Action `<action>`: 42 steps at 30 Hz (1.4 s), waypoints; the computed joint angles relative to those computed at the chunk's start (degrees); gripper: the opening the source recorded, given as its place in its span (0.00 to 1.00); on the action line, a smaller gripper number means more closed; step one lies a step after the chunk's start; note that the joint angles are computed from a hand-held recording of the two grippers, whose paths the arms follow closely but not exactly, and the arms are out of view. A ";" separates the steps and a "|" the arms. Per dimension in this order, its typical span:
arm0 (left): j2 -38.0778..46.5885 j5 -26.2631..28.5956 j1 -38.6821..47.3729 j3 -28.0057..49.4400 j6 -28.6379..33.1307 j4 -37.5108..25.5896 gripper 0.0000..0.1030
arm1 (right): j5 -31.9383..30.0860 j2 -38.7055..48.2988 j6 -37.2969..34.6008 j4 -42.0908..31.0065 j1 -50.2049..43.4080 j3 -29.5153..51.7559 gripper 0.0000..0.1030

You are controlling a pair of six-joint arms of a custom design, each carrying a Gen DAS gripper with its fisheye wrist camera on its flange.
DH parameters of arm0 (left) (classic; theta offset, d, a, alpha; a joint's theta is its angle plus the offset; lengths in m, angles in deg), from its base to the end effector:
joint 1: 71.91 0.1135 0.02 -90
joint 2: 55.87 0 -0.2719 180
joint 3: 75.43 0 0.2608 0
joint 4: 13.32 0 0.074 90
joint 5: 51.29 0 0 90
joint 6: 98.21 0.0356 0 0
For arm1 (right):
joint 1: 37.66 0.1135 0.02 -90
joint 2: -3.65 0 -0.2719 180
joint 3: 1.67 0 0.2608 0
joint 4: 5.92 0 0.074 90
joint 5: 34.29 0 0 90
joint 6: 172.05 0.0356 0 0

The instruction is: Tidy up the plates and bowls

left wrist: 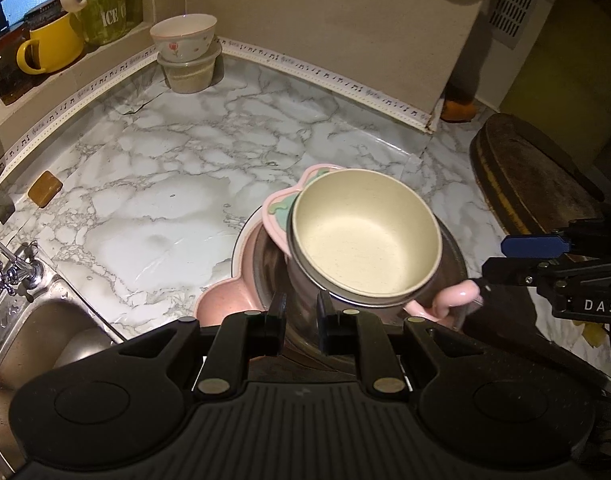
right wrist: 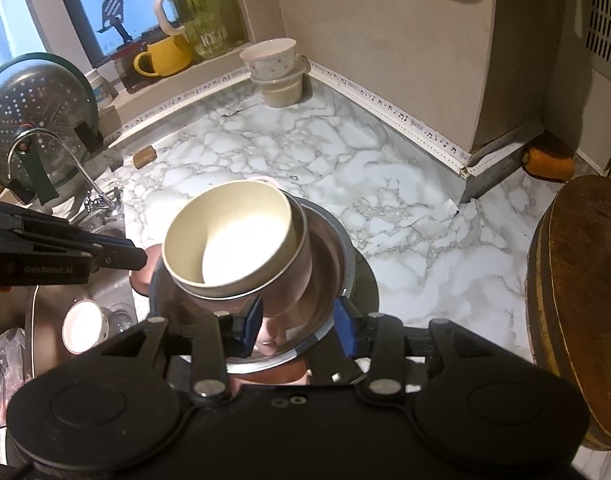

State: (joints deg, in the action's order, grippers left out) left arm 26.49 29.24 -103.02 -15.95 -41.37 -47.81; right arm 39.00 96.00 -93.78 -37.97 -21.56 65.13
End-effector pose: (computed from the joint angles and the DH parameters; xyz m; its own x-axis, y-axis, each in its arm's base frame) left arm 0.2453 -0.1412 0.1897 -0.8408 -0.1227 -0.5272 -0.0313 0.9834 -0.1789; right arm 0.3088 0.0998 0.1814 -0.7102 -0.4076 -0.5740 -0.5699 0.8116 0.1288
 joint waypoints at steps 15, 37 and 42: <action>-4.61 -9.65 -9.24 -2.78 -4.24 0.70 0.15 | -3.35 -9.25 0.27 4.02 -1.56 -8.38 0.49; -9.51 -31.24 -27.73 -9.81 -16.71 5.18 0.75 | -6.49 -28.76 2.32 18.30 -3.49 -28.20 0.80; -8.46 -35.02 -31.47 -10.71 -22.38 4.56 0.79 | -5.90 -34.47 4.21 20.17 -3.12 -32.76 0.85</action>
State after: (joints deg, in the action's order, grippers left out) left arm 18.03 -5.77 -134.49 -26.65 -63.74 -43.25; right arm 33.09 61.52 -89.57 -17.80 -24.68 32.37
